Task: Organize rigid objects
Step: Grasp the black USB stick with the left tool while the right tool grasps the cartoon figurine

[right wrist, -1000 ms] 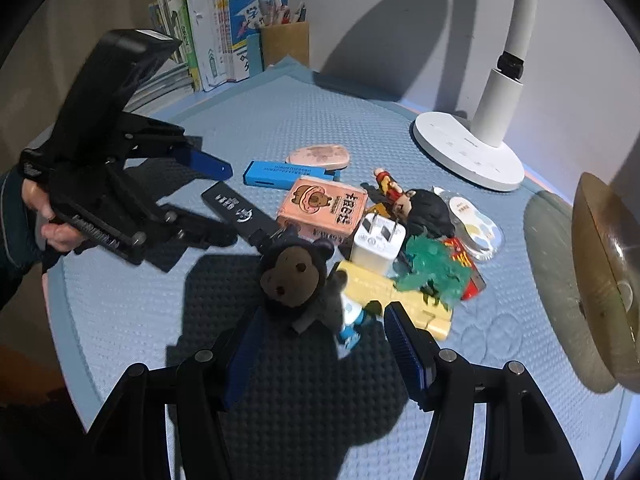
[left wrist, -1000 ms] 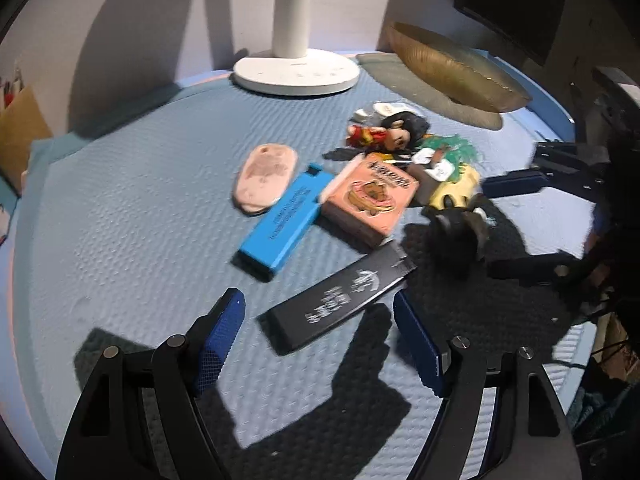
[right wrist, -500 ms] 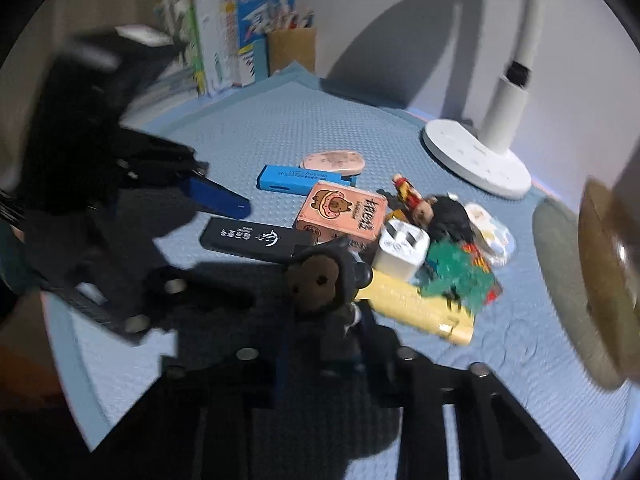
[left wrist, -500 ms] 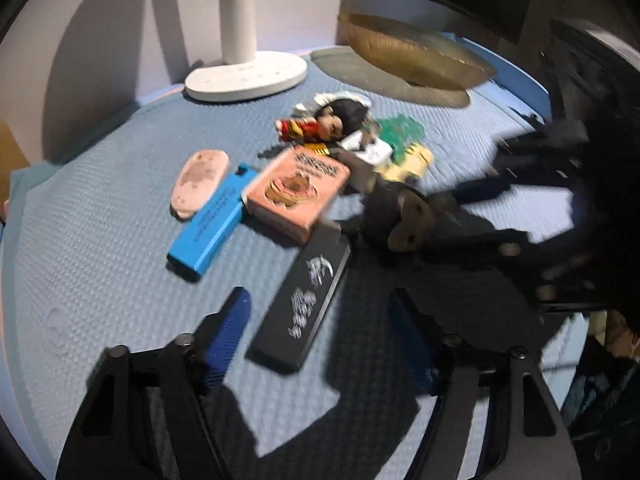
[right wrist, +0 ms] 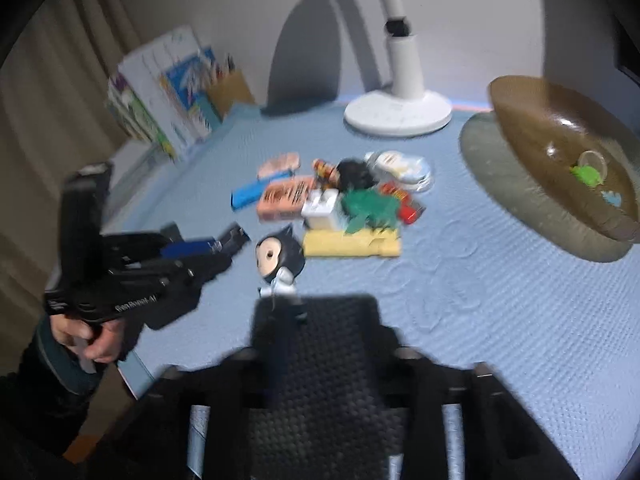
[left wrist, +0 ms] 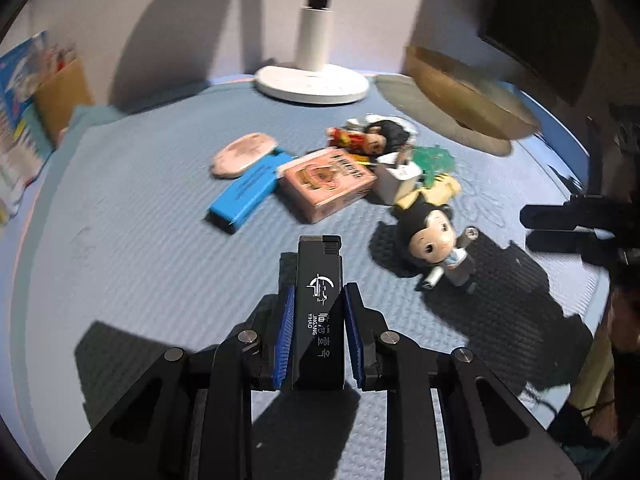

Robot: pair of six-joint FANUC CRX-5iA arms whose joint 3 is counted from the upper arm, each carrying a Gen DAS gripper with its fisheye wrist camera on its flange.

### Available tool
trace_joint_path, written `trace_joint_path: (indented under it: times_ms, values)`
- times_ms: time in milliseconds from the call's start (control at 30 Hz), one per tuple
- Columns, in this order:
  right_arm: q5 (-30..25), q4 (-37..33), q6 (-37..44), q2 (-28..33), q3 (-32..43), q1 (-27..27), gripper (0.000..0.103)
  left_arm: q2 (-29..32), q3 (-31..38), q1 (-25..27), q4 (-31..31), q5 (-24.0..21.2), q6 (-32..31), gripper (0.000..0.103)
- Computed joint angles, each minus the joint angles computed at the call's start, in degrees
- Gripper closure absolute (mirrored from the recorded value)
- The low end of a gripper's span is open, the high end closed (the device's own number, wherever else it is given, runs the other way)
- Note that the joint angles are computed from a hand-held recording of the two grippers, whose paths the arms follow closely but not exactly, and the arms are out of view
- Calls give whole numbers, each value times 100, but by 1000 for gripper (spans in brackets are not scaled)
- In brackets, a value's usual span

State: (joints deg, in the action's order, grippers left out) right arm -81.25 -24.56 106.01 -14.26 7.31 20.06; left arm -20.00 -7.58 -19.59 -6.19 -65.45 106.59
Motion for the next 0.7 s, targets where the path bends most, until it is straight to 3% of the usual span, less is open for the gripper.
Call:
trace_joint_path:
  times_ms: [100, 300, 333, 367, 500, 567, 700]
  values:
    - [40, -84, 20, 54, -45, 245, 57, -89, -109, 61, -13, -34, 258, 82]
    - [771, 1332, -844, 165, -491, 1574, 58, -218, -200, 81, -39, -11, 461, 82]
    - [948, 1568, -953, 100, -650, 1717, 68, -226, -216, 92, -14, -1, 457, 82]
    - [1054, 1739, -1052, 86, -733, 1833, 69, -228, -224, 77, -21, 12, 481, 82]
    - [1026, 1433, -969, -23, -683, 1650, 69, -243, -231, -5, 20, 94, 524, 82]
    - [906, 1074, -917, -160, -578, 1327, 69, -265, -246, -20, 143, 200, 432, 82]
    - [856, 1130, -1060, -394, -560, 771, 69, -164, -115, -252, 155, 336, 341, 82]
